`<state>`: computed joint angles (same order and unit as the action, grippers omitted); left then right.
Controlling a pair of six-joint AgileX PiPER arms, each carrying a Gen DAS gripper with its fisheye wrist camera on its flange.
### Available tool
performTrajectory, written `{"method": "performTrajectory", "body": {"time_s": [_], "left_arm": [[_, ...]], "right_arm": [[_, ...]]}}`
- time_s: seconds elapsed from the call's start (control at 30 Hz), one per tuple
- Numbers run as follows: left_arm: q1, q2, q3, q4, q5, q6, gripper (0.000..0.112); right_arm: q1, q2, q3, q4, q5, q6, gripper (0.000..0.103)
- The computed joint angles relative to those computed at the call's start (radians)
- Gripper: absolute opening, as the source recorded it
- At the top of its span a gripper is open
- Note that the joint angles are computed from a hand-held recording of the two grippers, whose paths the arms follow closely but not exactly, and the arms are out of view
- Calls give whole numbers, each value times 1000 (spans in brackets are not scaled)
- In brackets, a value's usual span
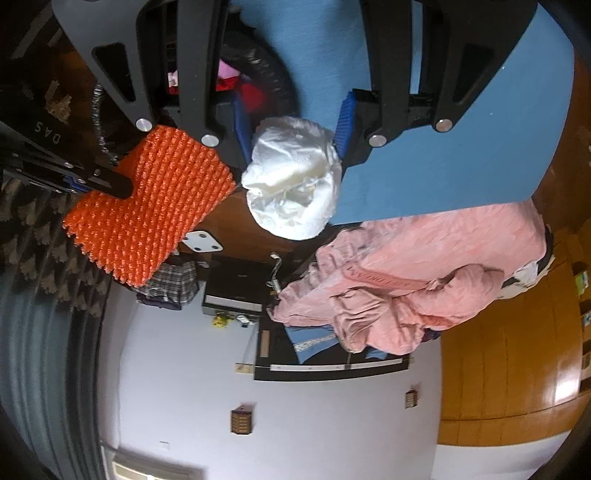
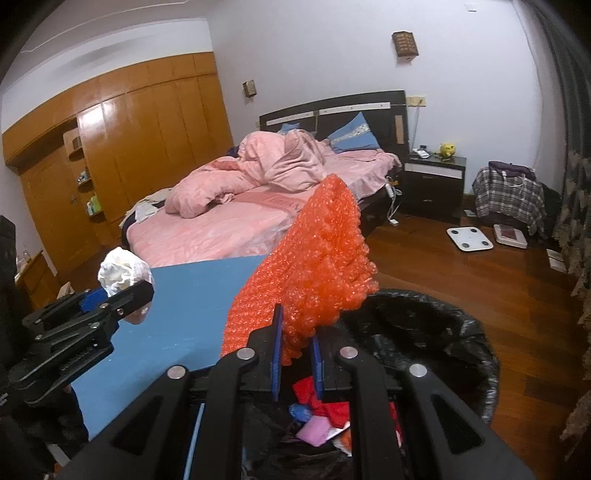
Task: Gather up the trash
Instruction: 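Carry the white tissue and orange mesh pad over the black bin, then lower both tools into the bin and open them to drop the items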
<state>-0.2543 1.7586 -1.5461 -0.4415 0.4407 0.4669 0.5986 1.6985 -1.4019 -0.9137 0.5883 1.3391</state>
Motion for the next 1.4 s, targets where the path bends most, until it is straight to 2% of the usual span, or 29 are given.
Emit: {"method": "performTrajectory", "body": {"time_s": [0.23, 0.5, 1.03, 1.2, 1.4], "left_arm": [[-55, 25, -31, 10, 1, -10, 37], [-102, 68, -67, 28, 4, -20, 37], [-166, 227, -161, 38, 8, -32, 38], [-174, 284, -204, 36, 19, -26, 38], [-173, 372, -286, 28, 73, -20, 38]], "right_arm": [[-28, -64, 86, -34, 8, 37, 13], [-69, -80, 134, -35, 16, 35, 13], [-159, -76, 217, 27, -41, 22, 13], [-179, -65, 224, 45, -56, 9, 13], [-208, -31, 234, 80, -86, -20, 13]]}}
